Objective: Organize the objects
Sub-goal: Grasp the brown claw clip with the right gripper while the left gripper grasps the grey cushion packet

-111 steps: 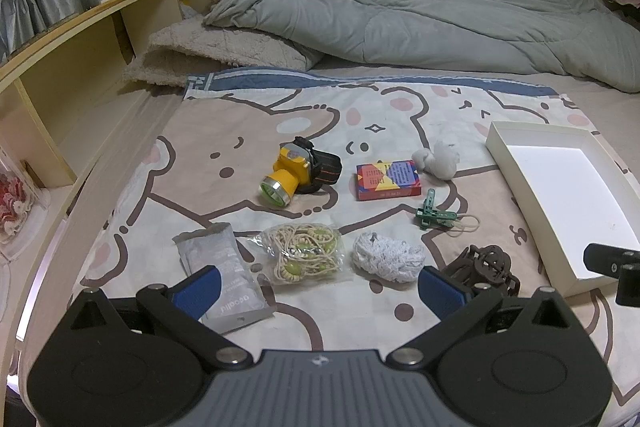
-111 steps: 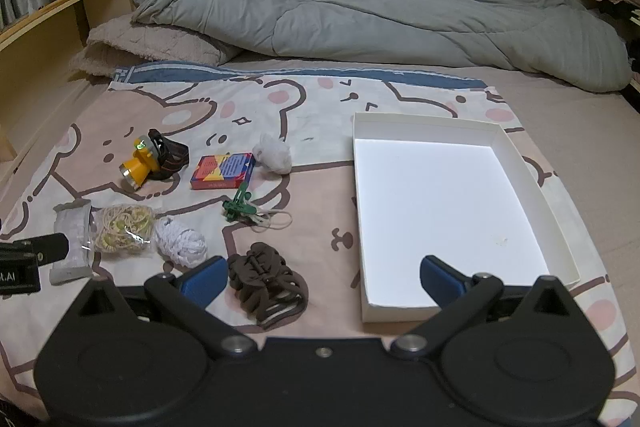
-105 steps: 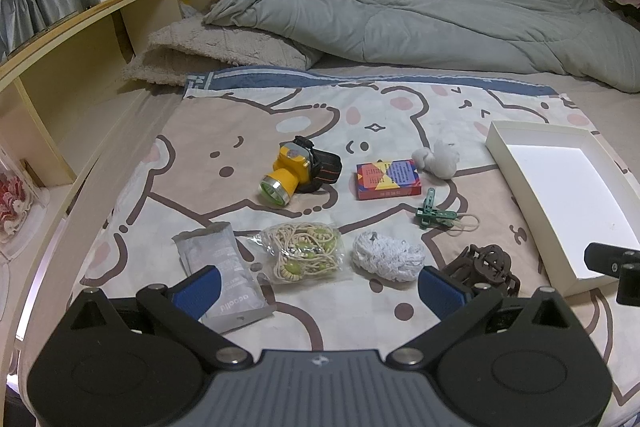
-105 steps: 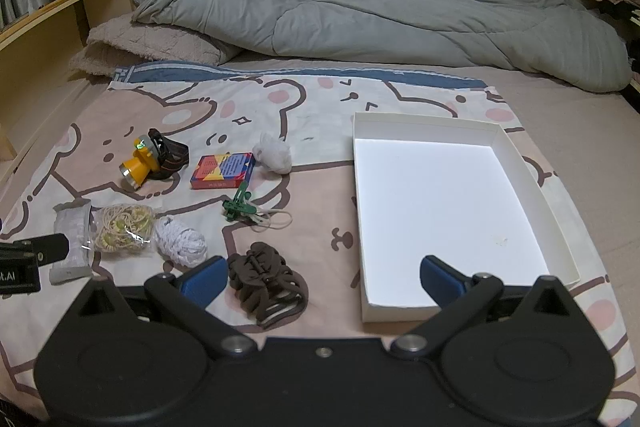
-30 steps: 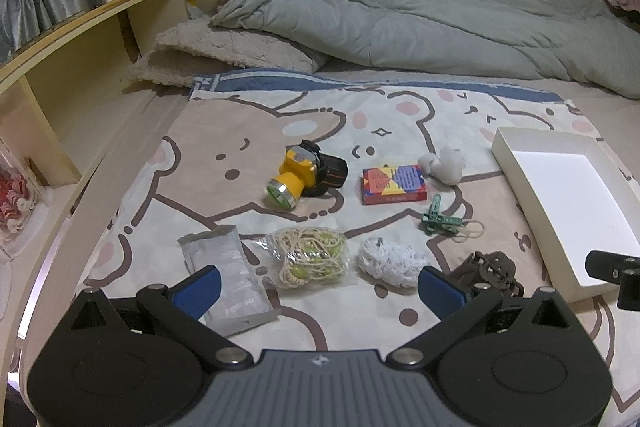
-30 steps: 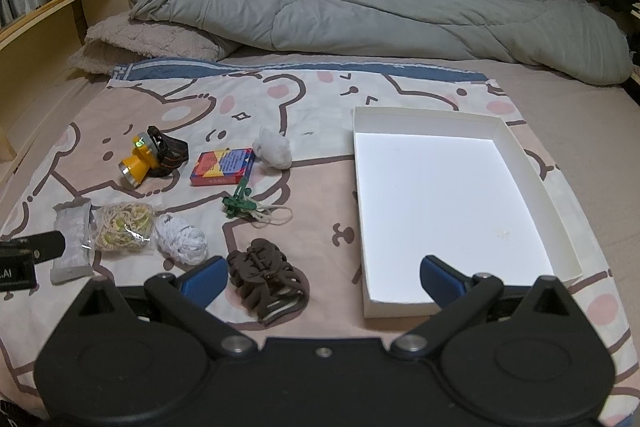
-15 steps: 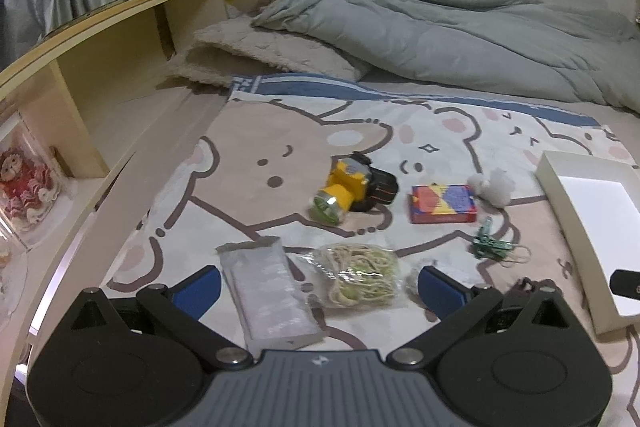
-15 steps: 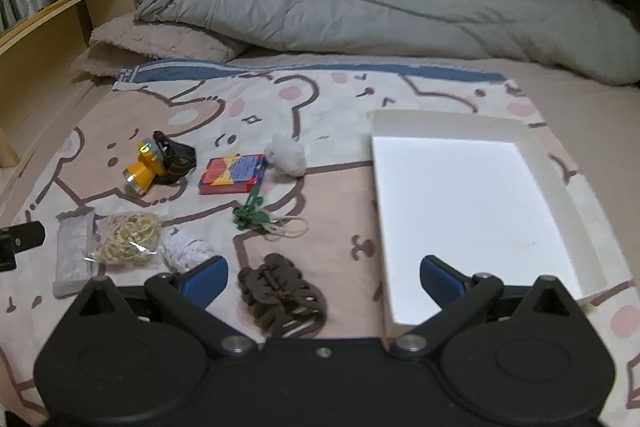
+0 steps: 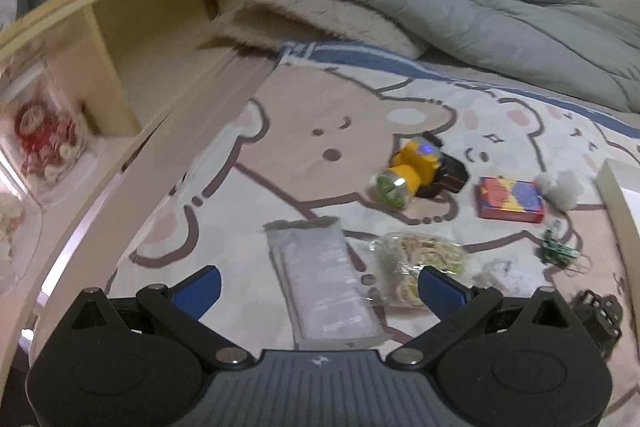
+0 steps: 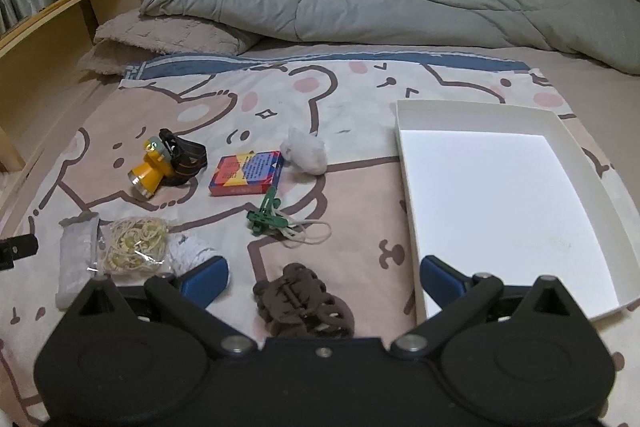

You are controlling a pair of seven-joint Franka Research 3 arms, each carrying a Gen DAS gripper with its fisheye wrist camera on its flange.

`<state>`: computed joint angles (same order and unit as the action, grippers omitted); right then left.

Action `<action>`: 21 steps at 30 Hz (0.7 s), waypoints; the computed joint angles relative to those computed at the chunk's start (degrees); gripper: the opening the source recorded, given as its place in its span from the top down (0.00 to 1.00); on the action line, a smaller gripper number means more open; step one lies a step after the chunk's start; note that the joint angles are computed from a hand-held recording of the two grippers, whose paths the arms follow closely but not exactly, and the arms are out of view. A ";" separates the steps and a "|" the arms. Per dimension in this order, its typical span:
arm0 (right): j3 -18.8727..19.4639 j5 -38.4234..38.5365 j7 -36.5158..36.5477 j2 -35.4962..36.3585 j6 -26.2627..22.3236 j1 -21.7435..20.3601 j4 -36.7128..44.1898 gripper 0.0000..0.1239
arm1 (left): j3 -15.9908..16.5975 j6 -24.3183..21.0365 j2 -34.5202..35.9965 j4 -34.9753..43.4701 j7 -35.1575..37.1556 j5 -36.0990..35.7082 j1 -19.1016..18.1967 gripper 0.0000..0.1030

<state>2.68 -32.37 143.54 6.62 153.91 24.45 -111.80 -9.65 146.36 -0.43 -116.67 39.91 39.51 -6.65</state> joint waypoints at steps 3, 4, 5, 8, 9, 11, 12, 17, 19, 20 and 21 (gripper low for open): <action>-0.03 0.60 -2.06 1.02 0.74 -0.25 0.24 0.25 | 0.29 -1.90 1.96 1.55 -0.89 -0.96 0.11 0.00; 0.05 1.89 -3.77 1.40 1.31 -0.49 0.21 0.28 | 0.40 -2.46 2.64 2.07 -0.81 -1.36 0.08 0.00; 0.07 3.12 -5.32 1.86 1.38 -0.61 0.38 0.30 | 0.49 -3.48 3.54 2.86 -0.52 -2.04 0.02 0.00; -0.42 4.60 -7.70 2.91 1.46 -0.33 0.62 0.39 | 0.62 -6.36 5.27 4.43 0.24 -4.11 -0.37 0.00; -0.43 5.61 -8.96 3.13 1.78 -0.38 0.51 0.42 | 0.64 -7.08 5.76 4.89 0.94 -5.47 -0.42 0.00; -0.34 8.07 -12.08 3.56 3.36 -0.64 -0.12 0.44 | 0.70 -8.13 6.81 5.72 2.34 -8.49 -0.38 0.00; -0.39 9.00 -13.45 3.69 4.24 -0.65 -0.44 0.45 | 0.77 -8.74 7.29 6.17 2.57 -9.26 -0.47 0.00; -0.45 11.73 -21.51 4.66 8.19 -0.06 -1.51 0.47 | 1.39 -10.01 9.37 7.73 0.92 -8.75 -1.19 0.00; -0.87 11.86 -23.58 5.13 7.83 0.81 -1.10 0.47 | 1.50 -10.20 9.74 8.05 0.69 -8.47 -1.40 0.00; -0.77 12.62 -24.85 5.43 7.38 1.00 -0.78 0.47 | 1.52 -10.51 10.14 8.46 0.66 -8.19 -1.57 0.00; -0.63 13.62 -25.99 5.70 7.06 1.12 -0.52 0.47 | 1.53 -10.87 10.50 8.82 0.59 -7.87 -1.78 0.00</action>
